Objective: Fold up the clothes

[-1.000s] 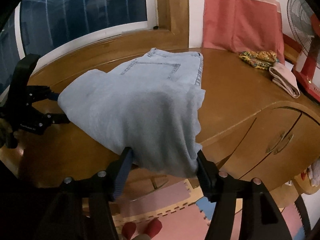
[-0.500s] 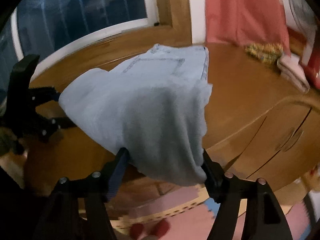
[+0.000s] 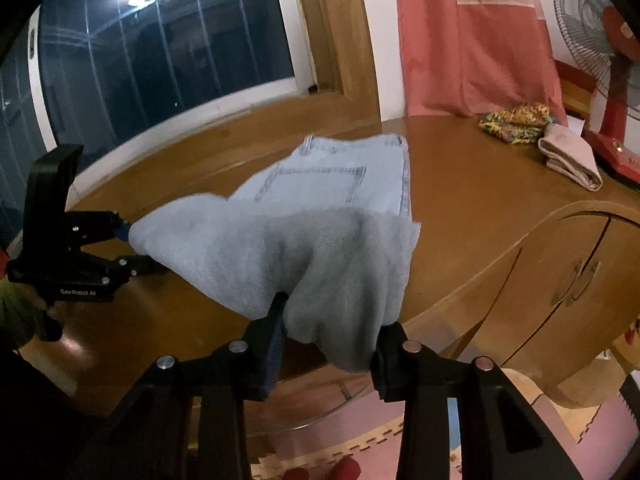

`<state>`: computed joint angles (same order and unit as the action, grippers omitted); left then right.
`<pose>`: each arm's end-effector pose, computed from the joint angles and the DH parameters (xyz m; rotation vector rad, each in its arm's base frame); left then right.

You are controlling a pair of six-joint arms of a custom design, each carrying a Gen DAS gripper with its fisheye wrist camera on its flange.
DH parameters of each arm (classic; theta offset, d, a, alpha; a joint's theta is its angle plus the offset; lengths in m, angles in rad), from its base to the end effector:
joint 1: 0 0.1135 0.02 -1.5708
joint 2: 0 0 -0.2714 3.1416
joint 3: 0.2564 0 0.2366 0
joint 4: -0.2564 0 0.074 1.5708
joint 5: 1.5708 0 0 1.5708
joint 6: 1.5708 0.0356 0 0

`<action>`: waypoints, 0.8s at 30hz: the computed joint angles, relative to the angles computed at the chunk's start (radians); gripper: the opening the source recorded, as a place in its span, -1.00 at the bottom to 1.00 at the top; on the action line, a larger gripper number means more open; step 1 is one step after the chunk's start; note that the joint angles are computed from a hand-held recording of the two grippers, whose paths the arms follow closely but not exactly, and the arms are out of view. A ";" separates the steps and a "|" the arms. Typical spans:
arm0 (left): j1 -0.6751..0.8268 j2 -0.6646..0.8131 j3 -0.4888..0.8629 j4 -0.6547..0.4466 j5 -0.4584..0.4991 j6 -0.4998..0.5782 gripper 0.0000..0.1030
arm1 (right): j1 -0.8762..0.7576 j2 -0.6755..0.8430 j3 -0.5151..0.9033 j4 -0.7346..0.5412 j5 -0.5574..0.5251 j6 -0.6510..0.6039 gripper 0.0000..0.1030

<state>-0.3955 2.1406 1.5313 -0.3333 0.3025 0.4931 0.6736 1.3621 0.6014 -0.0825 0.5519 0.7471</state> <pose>0.4129 -0.1839 0.1729 1.1773 2.1872 -0.3384 0.1995 0.1353 0.1868 0.3248 2.2376 0.0755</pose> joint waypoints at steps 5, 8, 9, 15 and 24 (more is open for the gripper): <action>-0.017 -0.094 -0.048 -0.033 -0.010 0.006 -0.07 | 0.084 -0.090 0.036 -0.146 0.086 0.062 -0.31; -0.032 -0.120 -0.031 -0.065 -0.016 -0.005 -0.07 | 0.076 -0.152 0.045 -0.192 0.095 0.059 -0.31; -0.035 -0.120 -0.015 -0.073 -0.013 -0.015 -0.06 | 0.058 -0.172 0.045 -0.194 0.084 0.039 -0.31; -0.038 -0.021 0.180 -0.147 -0.026 -0.140 -0.06 | -0.192 -0.186 0.056 -0.078 -0.138 -0.192 -0.31; -0.070 0.220 0.583 -0.262 -0.130 -0.313 -0.03 | -0.513 0.029 0.164 0.090 -0.457 -0.427 -0.28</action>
<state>-0.4652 2.3604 2.1139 -0.5948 0.1726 0.1798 0.1602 1.3913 0.7657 0.0075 0.0952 0.3203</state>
